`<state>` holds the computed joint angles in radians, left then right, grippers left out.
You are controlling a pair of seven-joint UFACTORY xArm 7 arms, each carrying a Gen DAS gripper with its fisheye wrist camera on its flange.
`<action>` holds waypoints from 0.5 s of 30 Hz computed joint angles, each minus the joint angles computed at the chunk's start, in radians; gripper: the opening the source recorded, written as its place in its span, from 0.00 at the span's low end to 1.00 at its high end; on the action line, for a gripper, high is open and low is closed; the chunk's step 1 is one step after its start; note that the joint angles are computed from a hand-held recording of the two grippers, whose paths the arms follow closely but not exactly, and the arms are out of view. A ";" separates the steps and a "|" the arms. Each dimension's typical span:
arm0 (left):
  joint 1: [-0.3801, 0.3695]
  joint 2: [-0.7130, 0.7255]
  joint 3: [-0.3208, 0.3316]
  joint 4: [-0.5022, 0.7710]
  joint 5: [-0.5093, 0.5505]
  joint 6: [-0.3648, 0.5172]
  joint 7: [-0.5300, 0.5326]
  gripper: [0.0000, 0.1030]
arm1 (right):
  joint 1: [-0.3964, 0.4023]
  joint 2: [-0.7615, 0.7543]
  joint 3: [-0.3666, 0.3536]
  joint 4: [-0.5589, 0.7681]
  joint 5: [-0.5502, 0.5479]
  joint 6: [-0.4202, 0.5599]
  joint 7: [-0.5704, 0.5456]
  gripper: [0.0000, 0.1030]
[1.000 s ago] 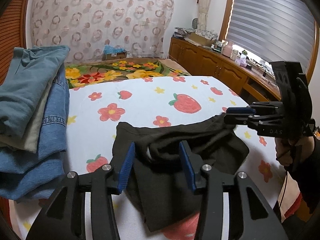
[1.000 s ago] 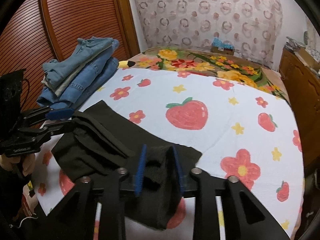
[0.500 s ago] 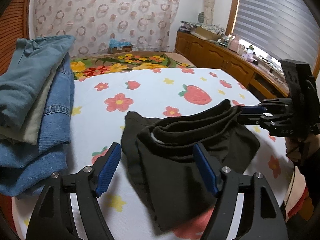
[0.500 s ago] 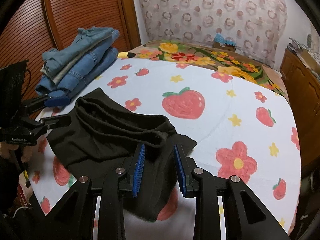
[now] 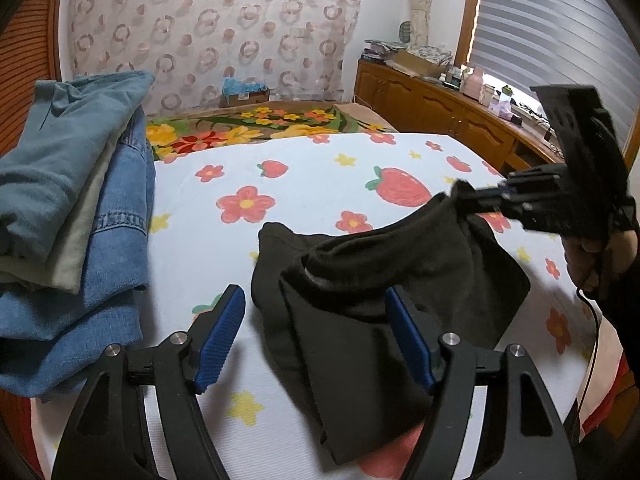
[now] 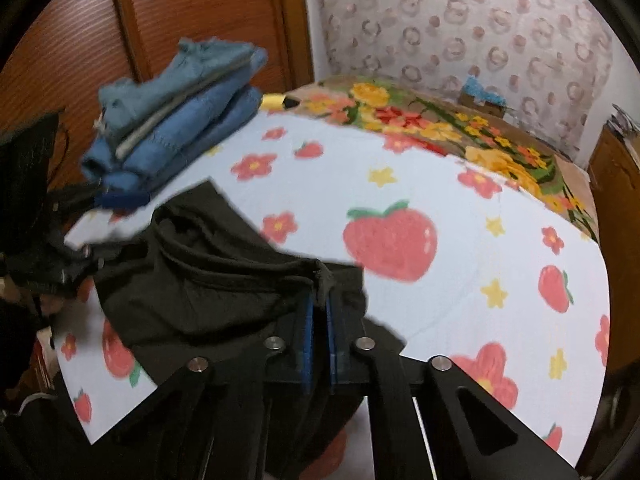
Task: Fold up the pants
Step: 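Open both tools and release the folded garment end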
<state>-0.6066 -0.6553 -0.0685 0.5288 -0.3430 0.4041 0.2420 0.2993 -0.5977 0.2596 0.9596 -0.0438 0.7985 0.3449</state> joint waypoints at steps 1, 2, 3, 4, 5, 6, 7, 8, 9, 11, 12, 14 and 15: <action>0.000 0.000 0.000 0.001 0.000 -0.001 -0.001 0.72 | -0.023 0.002 0.012 0.002 -0.017 0.002 0.029 0.05; -0.003 0.000 0.003 0.001 -0.002 -0.002 0.001 0.72 | -0.041 0.001 0.021 0.000 -0.031 0.000 0.058 0.05; -0.007 -0.002 0.007 0.000 -0.006 -0.003 0.003 0.72 | -0.057 0.001 0.033 -0.004 -0.047 -0.002 0.086 0.05; -0.008 -0.003 0.008 0.000 -0.007 -0.003 0.004 0.72 | -0.066 0.002 0.039 -0.008 -0.057 0.003 0.109 0.05; -0.010 -0.004 0.009 -0.002 -0.009 -0.003 0.006 0.72 | -0.064 0.010 0.038 -0.007 -0.057 0.011 0.119 0.05; -0.010 -0.005 0.007 -0.003 -0.009 -0.002 0.006 0.71 | -0.058 0.021 0.035 -0.003 -0.053 0.024 0.123 0.05; -0.010 -0.007 0.005 -0.005 -0.008 -0.001 0.005 0.71 | -0.053 0.028 0.036 -0.004 -0.054 0.027 0.130 0.05; -0.011 -0.011 0.005 -0.008 -0.009 0.000 0.004 0.69 | -0.047 0.024 0.035 -0.013 -0.055 0.016 0.136 0.05; -0.011 -0.018 0.004 -0.013 -0.009 0.003 0.002 0.67 | -0.041 0.023 0.032 -0.014 -0.054 0.014 0.138 0.05; -0.011 -0.029 0.003 -0.022 -0.010 0.008 -0.003 0.63 | -0.038 0.017 0.036 -0.011 -0.063 0.027 0.150 0.12; -0.011 -0.038 0.002 -0.027 -0.010 0.011 -0.006 0.61 | -0.034 0.007 0.036 -0.016 -0.062 0.028 0.155 0.13; -0.013 -0.056 0.001 -0.038 -0.009 0.017 -0.010 0.59 | -0.020 -0.003 0.025 -0.009 -0.048 0.034 0.150 0.18; -0.015 -0.070 0.002 -0.046 -0.010 0.019 -0.012 0.59 | -0.015 -0.023 0.024 -0.017 -0.043 0.041 0.153 0.20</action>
<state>-0.6217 -0.7256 -0.0662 0.4828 -0.3535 0.4231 0.2301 0.2846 -0.6203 0.2838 0.9429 -0.0870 0.8395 0.4981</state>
